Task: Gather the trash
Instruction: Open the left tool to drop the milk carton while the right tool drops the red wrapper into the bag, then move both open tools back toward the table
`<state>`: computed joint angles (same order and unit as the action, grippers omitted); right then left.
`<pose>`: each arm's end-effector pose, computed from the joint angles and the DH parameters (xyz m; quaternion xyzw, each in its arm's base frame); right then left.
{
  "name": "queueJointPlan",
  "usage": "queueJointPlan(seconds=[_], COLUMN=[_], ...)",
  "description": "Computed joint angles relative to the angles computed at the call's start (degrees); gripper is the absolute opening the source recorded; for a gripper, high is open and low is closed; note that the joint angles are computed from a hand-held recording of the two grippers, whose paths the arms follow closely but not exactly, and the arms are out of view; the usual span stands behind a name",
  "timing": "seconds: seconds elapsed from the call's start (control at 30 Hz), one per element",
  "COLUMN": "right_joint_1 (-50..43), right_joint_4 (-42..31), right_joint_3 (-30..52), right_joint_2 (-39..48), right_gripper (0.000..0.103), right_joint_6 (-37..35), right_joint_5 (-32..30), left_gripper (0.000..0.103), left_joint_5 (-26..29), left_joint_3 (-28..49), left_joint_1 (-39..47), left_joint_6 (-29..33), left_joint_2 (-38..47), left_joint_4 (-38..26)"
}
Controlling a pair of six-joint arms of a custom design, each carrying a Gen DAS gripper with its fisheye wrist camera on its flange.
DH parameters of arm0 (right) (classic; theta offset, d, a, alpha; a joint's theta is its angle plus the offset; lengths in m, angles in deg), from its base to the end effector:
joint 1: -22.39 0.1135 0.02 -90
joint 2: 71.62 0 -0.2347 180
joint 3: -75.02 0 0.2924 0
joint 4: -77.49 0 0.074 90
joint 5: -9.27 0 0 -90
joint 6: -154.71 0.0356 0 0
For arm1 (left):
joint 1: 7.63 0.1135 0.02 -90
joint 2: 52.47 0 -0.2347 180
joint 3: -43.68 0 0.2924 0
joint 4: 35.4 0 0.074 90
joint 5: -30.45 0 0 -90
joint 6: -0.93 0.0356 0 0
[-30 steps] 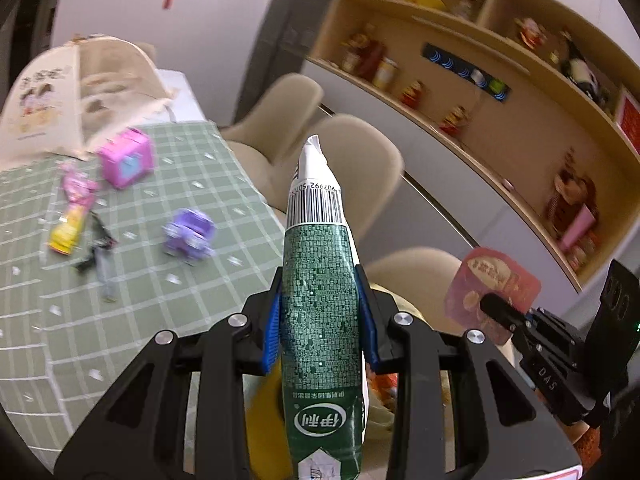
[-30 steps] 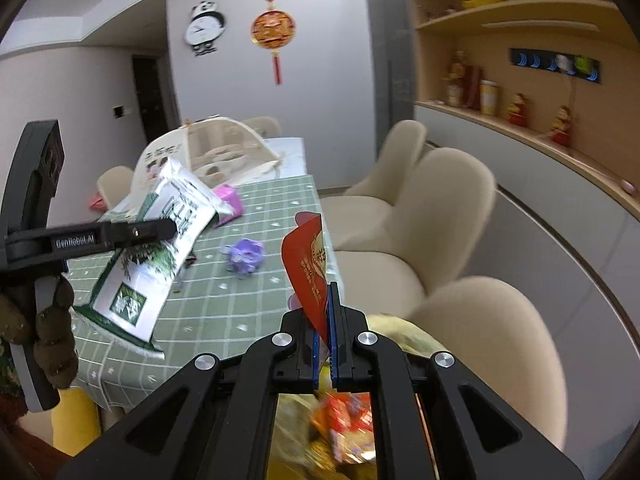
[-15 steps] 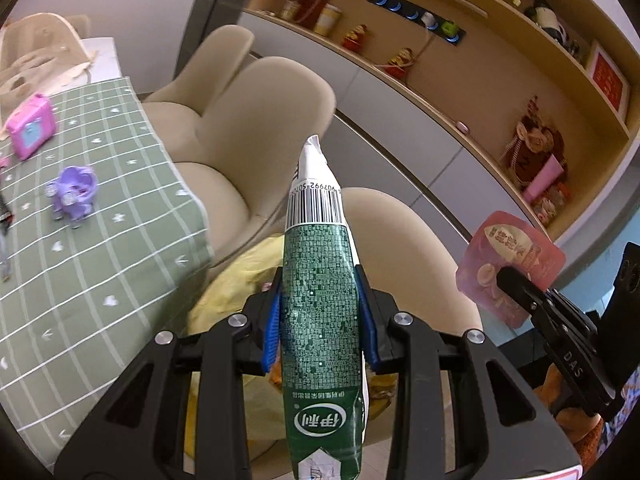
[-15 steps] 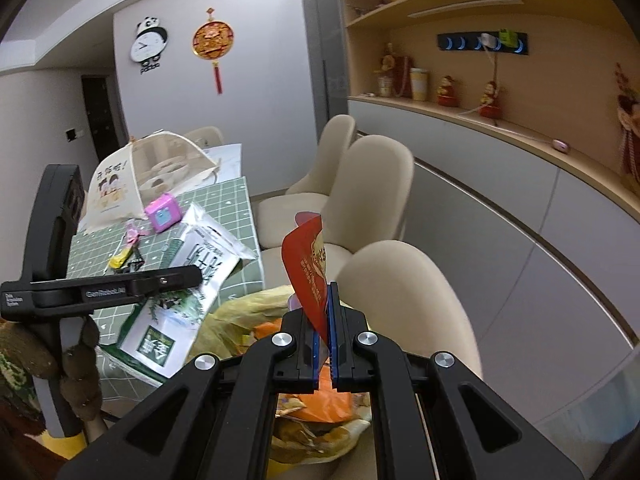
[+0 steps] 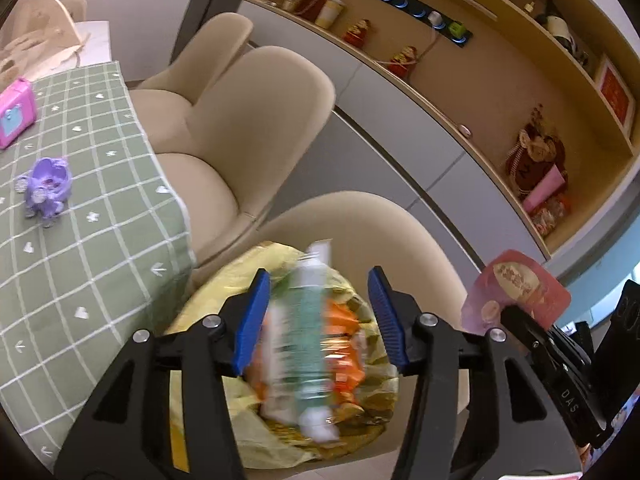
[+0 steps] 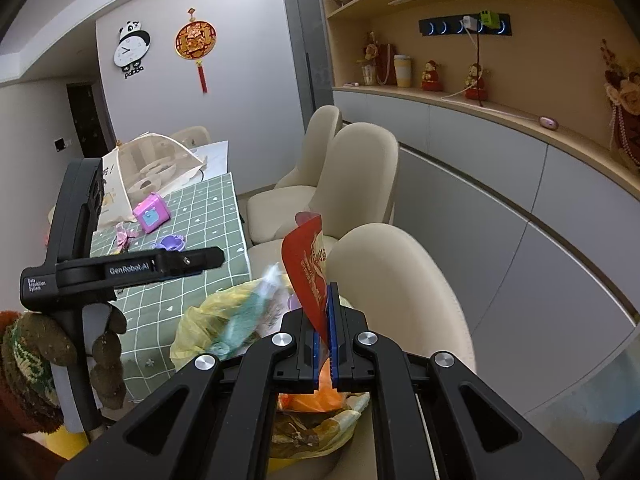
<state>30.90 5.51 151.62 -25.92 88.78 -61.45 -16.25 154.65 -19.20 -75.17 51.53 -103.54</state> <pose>0.1878 0.0162 0.3609 0.1902 0.8798 -0.0318 0.4346 0.4019 -0.1072 0.2892 0.2880 0.8578 -0.3525 0.2386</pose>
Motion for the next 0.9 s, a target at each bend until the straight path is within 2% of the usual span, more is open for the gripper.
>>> queueJointPlan(seconds=[0.17, 0.47, 0.9], right_joint_1=[-0.41, 0.29, 1.56], right_joint_4=[4.36, 13.28, 17.3], right_joint_3=[-1.74, -3.55, -2.4], right_joint_2=[3.15, 13.23, 29.98], right_gripper=[0.006, 0.006, 0.006], right_joint_6=[-0.28, 1.44, 5.38], right_joint_5=[-4.73, -13.7, -18.47], left_gripper=[0.049, 0.052, 0.053], left_joint_5=[-0.44, -1.17, -0.89], left_joint_3=[2.12, 2.34, 9.69], left_joint_1=[3.88, 13.27, 24.64], left_joint_6=[2.46, 12.36, 13.19], left_joint_2=[1.07, -0.54, 6.22], left_joint_4=[-3.0, -8.03, -12.75])
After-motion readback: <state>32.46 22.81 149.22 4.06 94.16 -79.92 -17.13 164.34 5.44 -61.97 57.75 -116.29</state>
